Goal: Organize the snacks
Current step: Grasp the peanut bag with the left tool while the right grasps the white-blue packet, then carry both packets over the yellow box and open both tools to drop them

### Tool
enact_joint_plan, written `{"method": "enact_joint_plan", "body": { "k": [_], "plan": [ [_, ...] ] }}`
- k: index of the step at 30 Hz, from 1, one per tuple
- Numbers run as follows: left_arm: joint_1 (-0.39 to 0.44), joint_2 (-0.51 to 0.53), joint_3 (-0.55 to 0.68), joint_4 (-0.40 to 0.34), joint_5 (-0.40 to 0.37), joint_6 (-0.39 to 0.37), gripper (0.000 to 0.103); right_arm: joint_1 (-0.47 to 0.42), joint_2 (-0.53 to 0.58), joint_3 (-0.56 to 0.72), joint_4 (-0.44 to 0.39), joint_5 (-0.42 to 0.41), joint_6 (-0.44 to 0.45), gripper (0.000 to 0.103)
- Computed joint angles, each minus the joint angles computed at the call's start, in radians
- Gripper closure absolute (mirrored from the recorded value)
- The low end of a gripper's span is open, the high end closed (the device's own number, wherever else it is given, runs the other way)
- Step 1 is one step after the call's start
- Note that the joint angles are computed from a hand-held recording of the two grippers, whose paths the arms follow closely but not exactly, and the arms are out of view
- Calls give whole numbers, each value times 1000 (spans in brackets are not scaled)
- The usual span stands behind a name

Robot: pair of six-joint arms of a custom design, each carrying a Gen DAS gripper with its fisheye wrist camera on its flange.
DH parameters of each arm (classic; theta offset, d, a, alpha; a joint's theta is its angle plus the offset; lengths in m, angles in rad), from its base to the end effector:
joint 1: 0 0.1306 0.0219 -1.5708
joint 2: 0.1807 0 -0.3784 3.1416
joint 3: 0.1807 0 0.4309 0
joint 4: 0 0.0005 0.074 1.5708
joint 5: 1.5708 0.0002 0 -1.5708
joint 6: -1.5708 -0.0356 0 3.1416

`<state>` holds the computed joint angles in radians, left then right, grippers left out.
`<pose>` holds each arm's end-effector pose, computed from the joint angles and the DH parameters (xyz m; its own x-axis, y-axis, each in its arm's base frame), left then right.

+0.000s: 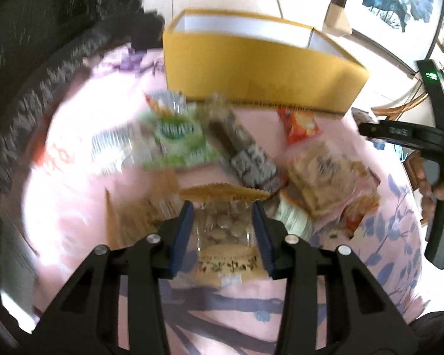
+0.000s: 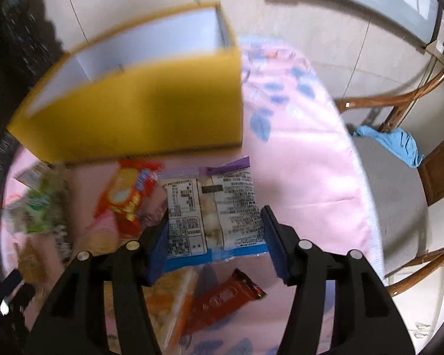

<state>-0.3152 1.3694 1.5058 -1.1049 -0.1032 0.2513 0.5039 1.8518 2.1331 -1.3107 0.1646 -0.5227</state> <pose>0.4790 -0.1529 0.4772 -0.8217 0.0078 -0.5698 0.0501 0.9970 -0.0587 0.5815 0.3134 0.4954 -0.8511 0.0931 -0.5166 0.0260 0.9904 0.1356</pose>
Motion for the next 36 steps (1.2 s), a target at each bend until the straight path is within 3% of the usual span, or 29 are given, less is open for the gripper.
{"method": "enact_joint_plan", "body": {
  "k": [5, 6, 7, 11, 13, 17, 18, 19, 20, 21, 24, 27, 30, 32, 36],
  "plan": [
    [10, 8, 74, 29, -15, -11, 65, 3, -65, -4, 46, 13, 24, 45],
    [8, 12, 84, 32, -22, -9, 71, 7, -76, -1, 57, 17, 27, 45],
    [10, 14, 98, 37, -18, -13, 99, -10, -91, -9, 73, 4, 41, 45],
    [13, 24, 137, 62, -37, -33, 99, -22, -125, -2, 110, 22, 83, 45],
    [17, 44, 154, 35, -23, -43, 99, -25, -128, -3, 123, 5, 87, 45],
    [15, 8, 81, 41, -65, -54, 97, -36, -156, -31, 131, -6, 88, 45],
    [18, -2, 59, 38, -94, -60, 80, -38, -160, -39, 131, -5, 90, 45],
    [21, -7, 43, 27, -127, -63, 33, -39, -162, -44, 131, -6, 88, 45],
    [25, -13, 22, 21, -177, -51, 18, -41, -164, -48, 127, -5, 87, 45],
    [31, -24, 1, 42, -197, -40, 16, -42, -166, -54, 124, -1, 86, 45],
    [59, -6, 10, 32, -140, -27, 16, -50, -160, -61, 105, -9, 63, 45],
    [44, 25, 30, 36, -107, -70, 15, -51, -154, -64, 95, -18, 52, 45],
    [7, 104, 82, -12, -161, -104, 15, -51, -149, -61, 92, -24, 45, 45],
    [-2, 174, 139, -96, -205, -41, 15, -52, -145, -54, 90, -25, 45, 45],
    [18, 233, 182, -134, -171, 89, 15, -51, -143, -52, 92, -13, 61, 45]
  ]
}}
